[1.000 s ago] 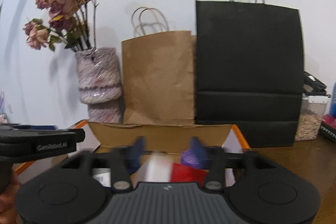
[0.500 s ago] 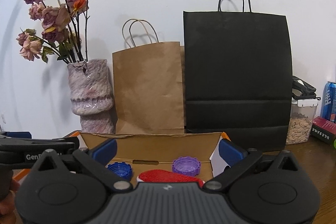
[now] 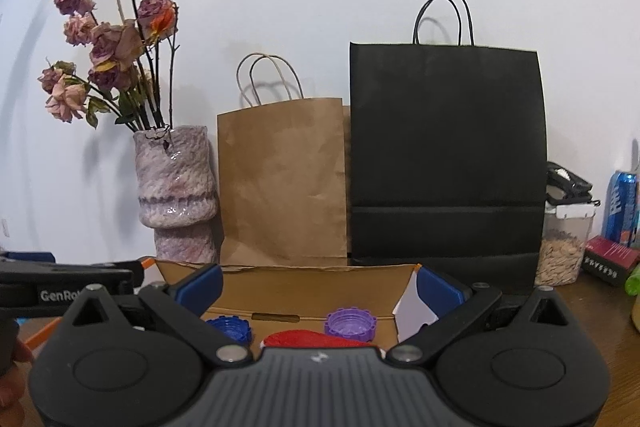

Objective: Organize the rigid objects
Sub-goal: 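Move both tools back from the box toward the white cap and blue lid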

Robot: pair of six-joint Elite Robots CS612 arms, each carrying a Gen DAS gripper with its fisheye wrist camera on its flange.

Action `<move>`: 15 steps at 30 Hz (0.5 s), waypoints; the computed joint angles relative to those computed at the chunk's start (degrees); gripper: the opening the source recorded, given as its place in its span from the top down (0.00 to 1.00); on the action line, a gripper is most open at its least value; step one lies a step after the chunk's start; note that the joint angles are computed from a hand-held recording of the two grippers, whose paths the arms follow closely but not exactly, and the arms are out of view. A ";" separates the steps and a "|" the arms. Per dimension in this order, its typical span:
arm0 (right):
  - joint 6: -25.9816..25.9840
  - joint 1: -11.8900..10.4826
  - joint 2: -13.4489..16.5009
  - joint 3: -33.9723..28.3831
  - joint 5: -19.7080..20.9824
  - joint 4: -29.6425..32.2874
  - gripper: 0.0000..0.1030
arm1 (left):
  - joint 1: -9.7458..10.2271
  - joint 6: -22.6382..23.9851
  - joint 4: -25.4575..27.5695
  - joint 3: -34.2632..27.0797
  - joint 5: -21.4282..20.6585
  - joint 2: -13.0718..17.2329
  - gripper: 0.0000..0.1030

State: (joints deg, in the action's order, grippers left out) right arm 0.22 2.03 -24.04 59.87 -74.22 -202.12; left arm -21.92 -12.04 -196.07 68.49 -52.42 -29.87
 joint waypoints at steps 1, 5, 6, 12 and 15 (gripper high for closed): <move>-0.09 -0.05 -0.22 0.46 0.08 -0.20 0.00 | -0.09 0.18 -0.29 0.31 0.21 -0.11 0.00; -0.36 -0.16 -1.15 2.62 -0.11 -1.46 0.00 | -0.41 0.61 -1.93 2.11 0.30 -0.82 0.00; -0.49 -0.18 -1.39 3.17 -0.07 -1.75 0.00 | -0.51 0.68 -2.33 2.53 0.36 -0.99 0.00; -1.28 -0.33 -3.18 6.99 0.43 -3.30 0.00 | -1.15 0.71 -4.72 5.80 0.93 -2.29 0.00; -1.47 -0.49 -4.15 9.08 1.16 -4.02 0.00 | -1.44 0.21 -5.58 7.62 1.17 -3.02 0.00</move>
